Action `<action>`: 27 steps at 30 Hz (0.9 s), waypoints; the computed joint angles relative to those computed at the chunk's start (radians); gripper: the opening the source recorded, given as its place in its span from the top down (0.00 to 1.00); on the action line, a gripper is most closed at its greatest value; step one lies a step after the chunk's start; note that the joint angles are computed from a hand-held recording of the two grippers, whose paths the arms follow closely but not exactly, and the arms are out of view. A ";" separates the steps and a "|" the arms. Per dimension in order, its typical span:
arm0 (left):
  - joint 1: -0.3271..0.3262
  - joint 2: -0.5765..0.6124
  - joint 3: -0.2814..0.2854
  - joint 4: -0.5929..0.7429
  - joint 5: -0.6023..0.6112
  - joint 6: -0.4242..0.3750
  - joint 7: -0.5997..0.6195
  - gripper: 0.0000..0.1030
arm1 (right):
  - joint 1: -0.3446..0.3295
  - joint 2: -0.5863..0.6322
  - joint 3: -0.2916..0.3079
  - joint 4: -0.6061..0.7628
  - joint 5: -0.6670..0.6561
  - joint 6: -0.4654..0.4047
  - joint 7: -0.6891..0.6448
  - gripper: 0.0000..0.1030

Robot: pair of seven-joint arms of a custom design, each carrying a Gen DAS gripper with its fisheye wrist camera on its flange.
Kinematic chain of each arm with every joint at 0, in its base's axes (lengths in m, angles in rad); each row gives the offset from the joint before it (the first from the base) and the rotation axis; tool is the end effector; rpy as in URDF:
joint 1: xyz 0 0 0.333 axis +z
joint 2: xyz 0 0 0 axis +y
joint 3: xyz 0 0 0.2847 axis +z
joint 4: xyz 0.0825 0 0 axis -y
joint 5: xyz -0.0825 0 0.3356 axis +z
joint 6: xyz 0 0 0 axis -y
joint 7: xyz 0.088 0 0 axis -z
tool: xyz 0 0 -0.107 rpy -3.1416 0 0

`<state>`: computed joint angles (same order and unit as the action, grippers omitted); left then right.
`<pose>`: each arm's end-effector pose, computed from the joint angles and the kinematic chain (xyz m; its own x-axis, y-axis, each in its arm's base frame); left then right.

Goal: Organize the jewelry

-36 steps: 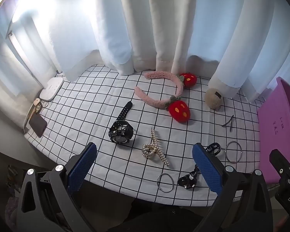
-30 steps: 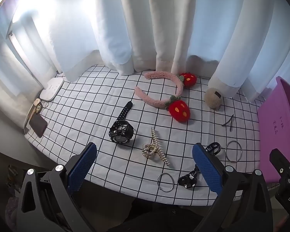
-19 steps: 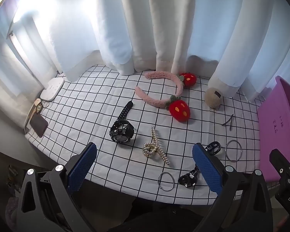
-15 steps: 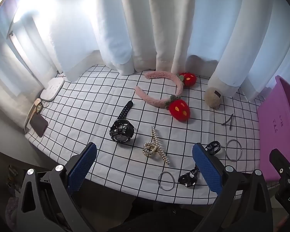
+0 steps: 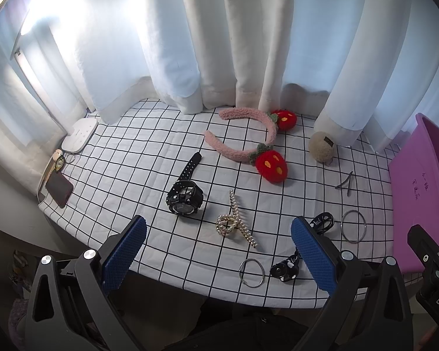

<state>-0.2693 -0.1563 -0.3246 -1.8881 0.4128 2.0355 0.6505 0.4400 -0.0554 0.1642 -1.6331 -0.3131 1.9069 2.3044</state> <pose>0.4215 -0.2699 0.5804 0.2075 -0.9756 -0.0717 -0.8545 -0.1450 -0.4989 0.4398 0.2798 0.6325 -0.0803 -0.9963 0.0305 -0.8966 0.0588 -0.4390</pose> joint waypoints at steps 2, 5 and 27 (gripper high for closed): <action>0.000 -0.001 0.000 -0.001 0.000 0.000 0.000 0.06 | 0.000 0.000 0.000 0.000 0.000 0.000 0.000 0.09; 0.000 0.000 0.000 0.000 0.001 0.000 0.000 0.06 | 0.000 -0.001 0.000 -0.002 0.001 0.002 0.000 0.09; -0.002 0.003 0.002 0.018 -0.006 -0.021 0.017 0.06 | -0.002 -0.003 0.000 -0.009 0.006 0.010 0.003 0.09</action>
<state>-0.2710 -0.1530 -0.3231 -1.8697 0.4071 2.0140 0.6672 0.4383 -0.0582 0.1639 -1.6416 -0.3072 1.9165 2.3071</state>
